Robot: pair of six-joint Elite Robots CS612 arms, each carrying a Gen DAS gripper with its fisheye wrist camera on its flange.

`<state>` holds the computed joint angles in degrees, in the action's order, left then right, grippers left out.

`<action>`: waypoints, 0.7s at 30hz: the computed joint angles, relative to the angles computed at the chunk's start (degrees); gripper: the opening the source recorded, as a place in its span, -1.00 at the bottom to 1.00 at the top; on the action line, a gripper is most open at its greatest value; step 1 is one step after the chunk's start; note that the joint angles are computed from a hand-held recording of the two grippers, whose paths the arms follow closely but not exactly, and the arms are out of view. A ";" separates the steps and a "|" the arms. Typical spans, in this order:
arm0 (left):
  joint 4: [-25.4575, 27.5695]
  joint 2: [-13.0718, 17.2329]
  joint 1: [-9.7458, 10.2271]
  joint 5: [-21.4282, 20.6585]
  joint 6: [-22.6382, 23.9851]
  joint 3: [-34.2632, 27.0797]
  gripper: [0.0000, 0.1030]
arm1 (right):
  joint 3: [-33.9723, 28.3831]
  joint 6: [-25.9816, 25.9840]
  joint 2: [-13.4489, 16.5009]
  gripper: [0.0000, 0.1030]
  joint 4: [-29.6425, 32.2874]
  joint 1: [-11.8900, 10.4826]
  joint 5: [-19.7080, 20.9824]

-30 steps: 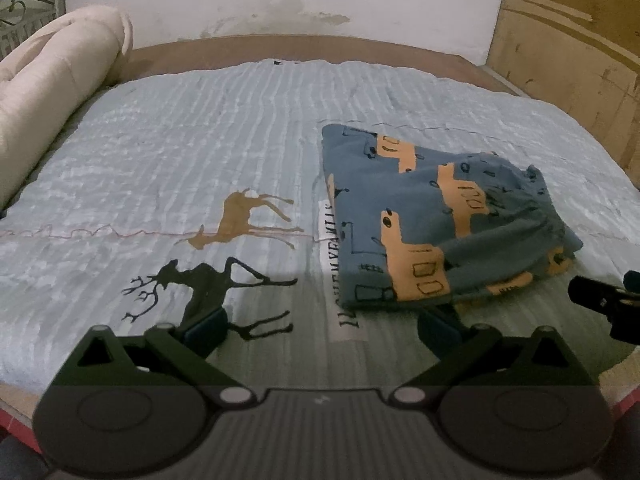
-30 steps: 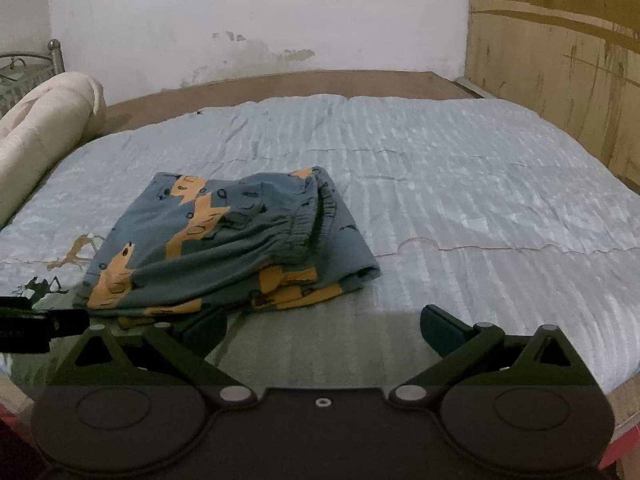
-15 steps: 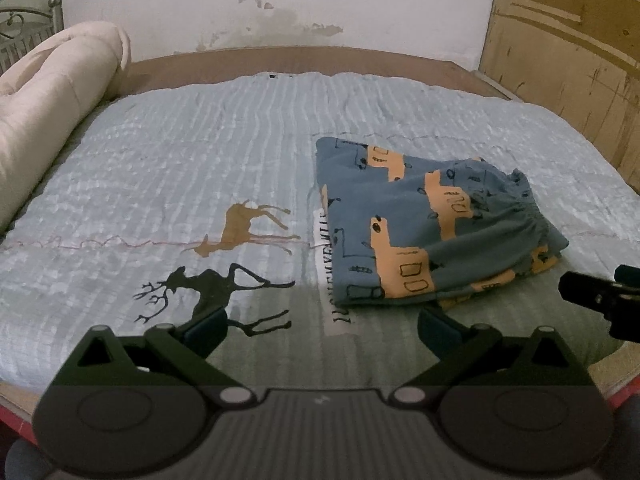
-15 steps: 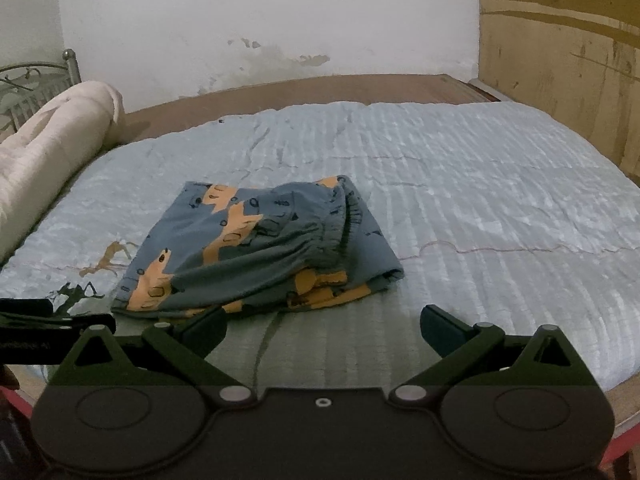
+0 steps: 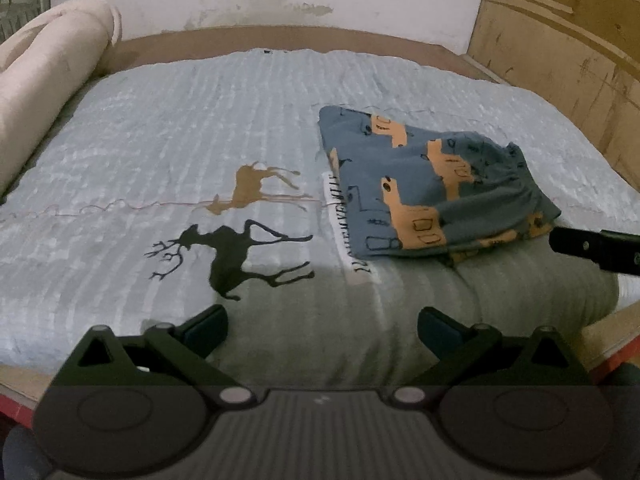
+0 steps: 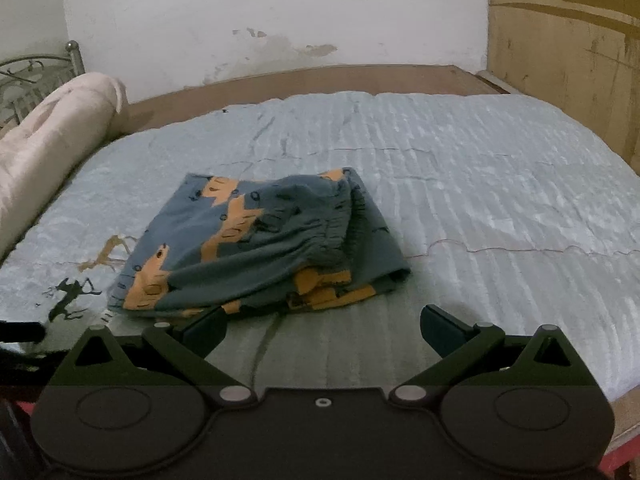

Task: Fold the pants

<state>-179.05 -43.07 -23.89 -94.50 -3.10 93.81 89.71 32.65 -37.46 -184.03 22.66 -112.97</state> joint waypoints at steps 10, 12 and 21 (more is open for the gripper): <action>-2.98 1.95 0.30 0.03 -1.35 -3.16 0.99 | -0.91 -0.42 0.53 0.99 0.03 -0.54 0.09; -2.73 2.55 0.27 0.55 -1.43 -4.49 0.99 | -1.21 -0.81 0.70 0.99 -0.44 -0.73 0.15; -0.47 5.51 0.24 0.56 -1.81 -10.23 0.99 | -3.36 -1.77 1.69 0.99 -0.39 -1.74 0.59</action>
